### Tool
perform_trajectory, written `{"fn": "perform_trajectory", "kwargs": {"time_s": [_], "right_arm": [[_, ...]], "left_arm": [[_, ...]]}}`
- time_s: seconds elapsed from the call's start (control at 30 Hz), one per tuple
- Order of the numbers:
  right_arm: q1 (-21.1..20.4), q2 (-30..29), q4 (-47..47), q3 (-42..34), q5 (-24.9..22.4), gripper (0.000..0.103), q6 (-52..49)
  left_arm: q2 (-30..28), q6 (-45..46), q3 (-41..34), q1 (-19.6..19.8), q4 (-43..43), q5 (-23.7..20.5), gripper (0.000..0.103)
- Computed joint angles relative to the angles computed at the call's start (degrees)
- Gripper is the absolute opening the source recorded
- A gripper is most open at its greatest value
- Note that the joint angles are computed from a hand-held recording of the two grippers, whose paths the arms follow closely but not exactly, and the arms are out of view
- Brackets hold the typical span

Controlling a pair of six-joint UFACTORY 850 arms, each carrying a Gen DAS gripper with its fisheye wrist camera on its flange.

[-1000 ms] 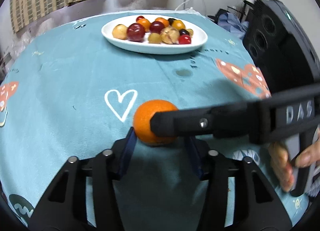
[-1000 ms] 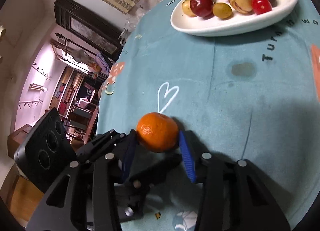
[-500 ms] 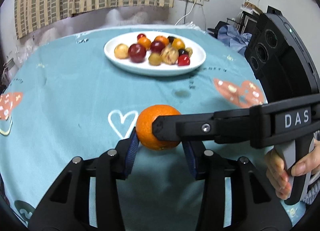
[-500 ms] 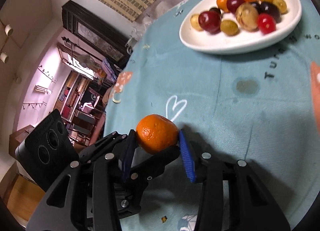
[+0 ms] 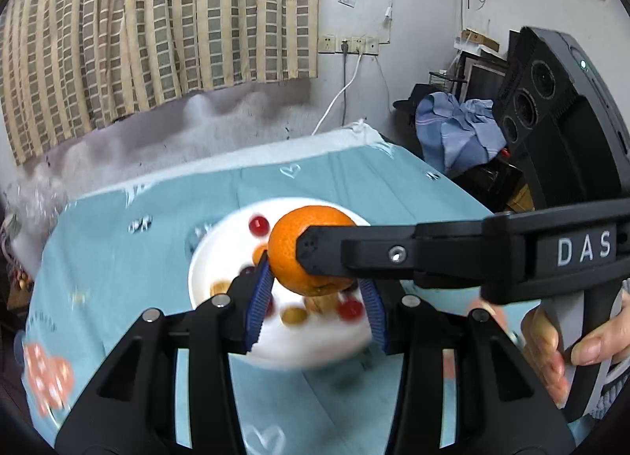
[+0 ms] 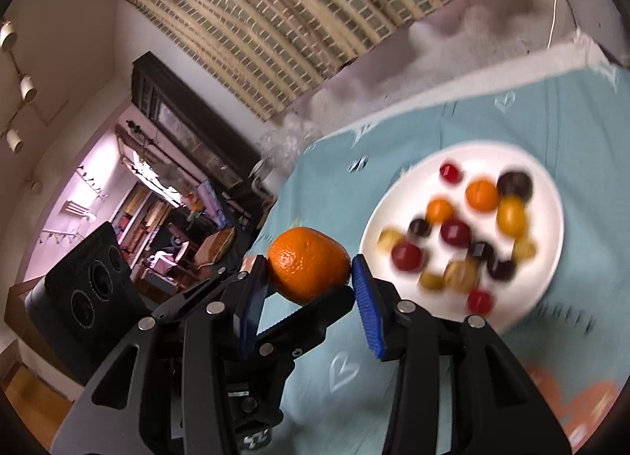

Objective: Organize fruits

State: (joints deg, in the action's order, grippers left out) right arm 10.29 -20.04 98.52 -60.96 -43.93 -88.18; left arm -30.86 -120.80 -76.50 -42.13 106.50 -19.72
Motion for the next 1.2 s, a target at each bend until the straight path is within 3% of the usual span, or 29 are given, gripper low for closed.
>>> {"fn": "perform_trajectory", "kwargs": {"time_s": [0.37, 0.5, 0.57, 0.67, 0.93, 1.07, 1.2], "right_arm": [[2.93, -22.86, -16.68, -25.46, 7.05, 0.045, 20.71], [3.31, -26.58, -21.67, -30.51, 7.15, 0.046, 26.93], [3.41, -27.09, -23.88, -31.94, 7.96, 0.048, 29.12], [3.36, -25.42, -22.22, -30.22, 10.41, 0.061, 28.79], [2.58, -14.86, -12.26, -19.58, 11.59, 0.06, 16.36], [2.23, -5.05, -7.1, -10.16, 12.64, 0.061, 9.31], [3.33, 6.58, 2.14, 1.22, 17.21, 0.066, -3.81]], "left_arm": [[-15.52, 19.86, -14.67, 9.86, -20.83, 9.61, 0.044], [-18.09, 21.21, -16.91, 11.36, -24.14, 11.24, 0.045], [-18.53, 21.74, -17.18, 11.6, -24.28, 10.75, 0.053], [-18.4, 25.19, -17.18, 11.76, -27.42, 10.06, 0.063], [-11.44, 12.46, -10.3, 8.97, -14.94, 3.17, 0.076], [-3.09, 1.47, -2.14, 5.0, -6.09, -4.19, 0.087], [4.16, -3.55, 4.88, -0.53, -4.93, -13.97, 0.098]]}}
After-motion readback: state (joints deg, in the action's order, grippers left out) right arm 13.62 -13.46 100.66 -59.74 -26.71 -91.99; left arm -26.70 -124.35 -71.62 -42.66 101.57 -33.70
